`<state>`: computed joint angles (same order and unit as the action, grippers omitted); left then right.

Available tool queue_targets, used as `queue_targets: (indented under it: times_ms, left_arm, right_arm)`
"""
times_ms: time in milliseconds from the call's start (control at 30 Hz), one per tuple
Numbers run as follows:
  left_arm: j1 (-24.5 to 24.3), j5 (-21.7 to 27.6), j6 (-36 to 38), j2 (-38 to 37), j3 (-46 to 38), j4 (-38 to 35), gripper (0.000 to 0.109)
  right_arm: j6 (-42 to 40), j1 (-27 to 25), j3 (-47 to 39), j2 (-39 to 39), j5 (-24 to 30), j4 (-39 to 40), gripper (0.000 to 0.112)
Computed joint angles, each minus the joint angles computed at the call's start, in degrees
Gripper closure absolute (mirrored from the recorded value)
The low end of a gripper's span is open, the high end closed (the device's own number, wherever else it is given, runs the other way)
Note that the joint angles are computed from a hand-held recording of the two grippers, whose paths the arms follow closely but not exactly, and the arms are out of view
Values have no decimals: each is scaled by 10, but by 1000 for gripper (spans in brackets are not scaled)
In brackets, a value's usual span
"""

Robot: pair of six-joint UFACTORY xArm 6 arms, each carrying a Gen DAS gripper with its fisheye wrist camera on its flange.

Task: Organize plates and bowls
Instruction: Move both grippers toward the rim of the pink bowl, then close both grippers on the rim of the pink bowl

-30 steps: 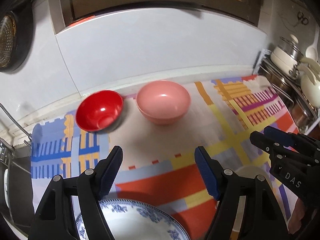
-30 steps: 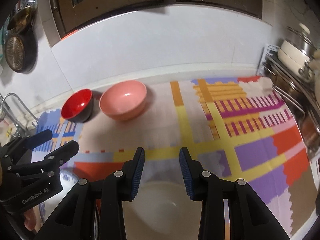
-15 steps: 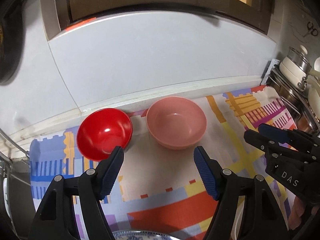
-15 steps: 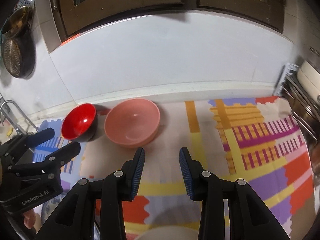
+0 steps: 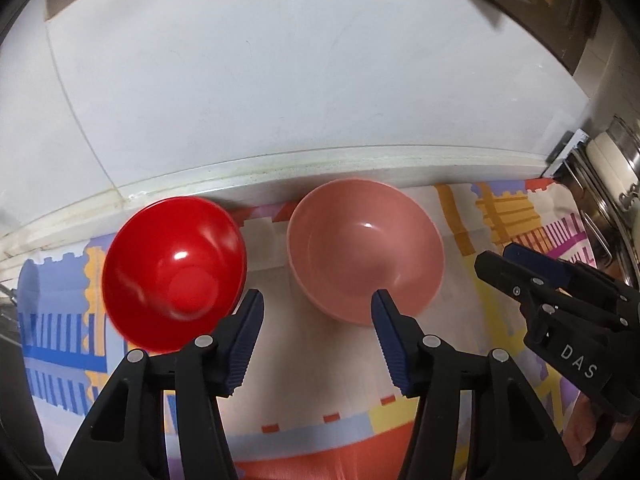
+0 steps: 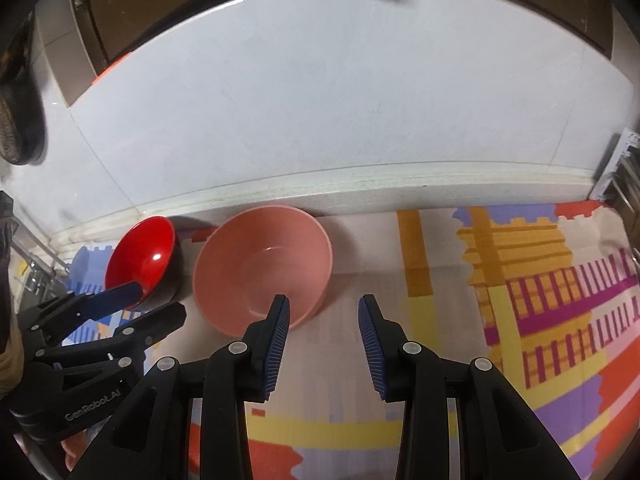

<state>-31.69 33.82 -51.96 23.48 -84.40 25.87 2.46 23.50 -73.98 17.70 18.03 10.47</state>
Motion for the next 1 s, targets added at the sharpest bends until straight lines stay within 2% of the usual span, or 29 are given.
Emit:
queue_targets:
  times_ms: [267, 400, 600, 700, 1000]
  left_arm:
    - [12, 12, 36, 60, -63, -42, 60]
    - [17, 19, 52, 77, -81, -62, 67]
    - [25, 31, 59, 101, -109, -65, 73]
    - [26, 45, 60, 115, -128, -58, 77]
    - [27, 71, 78, 145, -173, -51, 94]
  right_arm:
    - [-51, -2, -53, 49, 16, 55, 76]
    - [-66, 0, -72, 67, 26, 66, 77]
    - [-68, -1, -101, 92, 43, 62, 82]
    - [-65, -1, -114, 104, 52, 57, 88]
    - [-47, -6, -127, 120, 56, 29, 99]
